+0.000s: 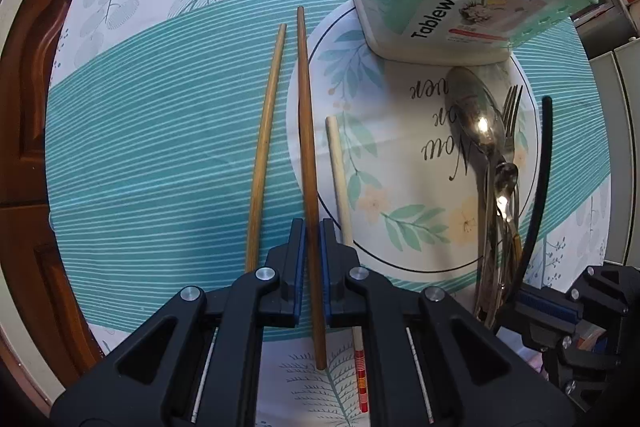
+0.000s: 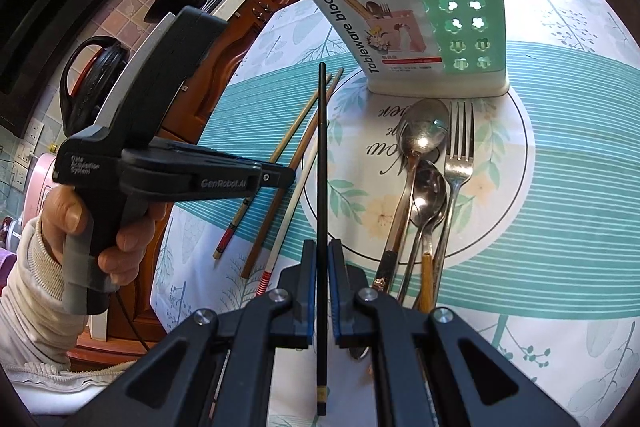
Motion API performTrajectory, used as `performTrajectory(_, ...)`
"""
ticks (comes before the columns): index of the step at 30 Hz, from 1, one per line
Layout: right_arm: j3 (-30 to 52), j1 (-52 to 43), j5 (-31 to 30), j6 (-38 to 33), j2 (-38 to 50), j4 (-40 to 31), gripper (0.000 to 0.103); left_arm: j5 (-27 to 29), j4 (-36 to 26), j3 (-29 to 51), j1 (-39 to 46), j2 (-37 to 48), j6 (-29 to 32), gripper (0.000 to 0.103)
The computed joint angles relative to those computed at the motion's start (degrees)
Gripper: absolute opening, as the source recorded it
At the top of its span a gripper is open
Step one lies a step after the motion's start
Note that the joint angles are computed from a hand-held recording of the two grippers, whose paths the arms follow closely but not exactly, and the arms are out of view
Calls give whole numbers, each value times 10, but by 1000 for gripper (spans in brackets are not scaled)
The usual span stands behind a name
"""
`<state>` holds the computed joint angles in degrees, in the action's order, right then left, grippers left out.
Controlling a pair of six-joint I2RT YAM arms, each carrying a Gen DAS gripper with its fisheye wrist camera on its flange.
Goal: Organize utensils
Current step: 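Close the left tool on the brown wooden chopstick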
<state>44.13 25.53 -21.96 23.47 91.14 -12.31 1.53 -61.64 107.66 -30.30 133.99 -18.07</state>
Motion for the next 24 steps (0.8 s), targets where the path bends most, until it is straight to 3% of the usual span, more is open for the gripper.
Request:
performTrajectory(11,-8,-5,-8,-2,-7,5,5,-23,-97,170,-17,91,-5,6)
performTrajectory(16,-7,-1,-8,-3,-13,2,5,-60,-98,145,-32,78,-14,29)
performTrajectory(20,-7,-2,-9,-1,-12,3,5,-24,-108,158,-16,85,-22,29)
performTrajectory(24,-9,-4,-12,2,-9,6,5,-8,-106,163,-14,85,-15,16)
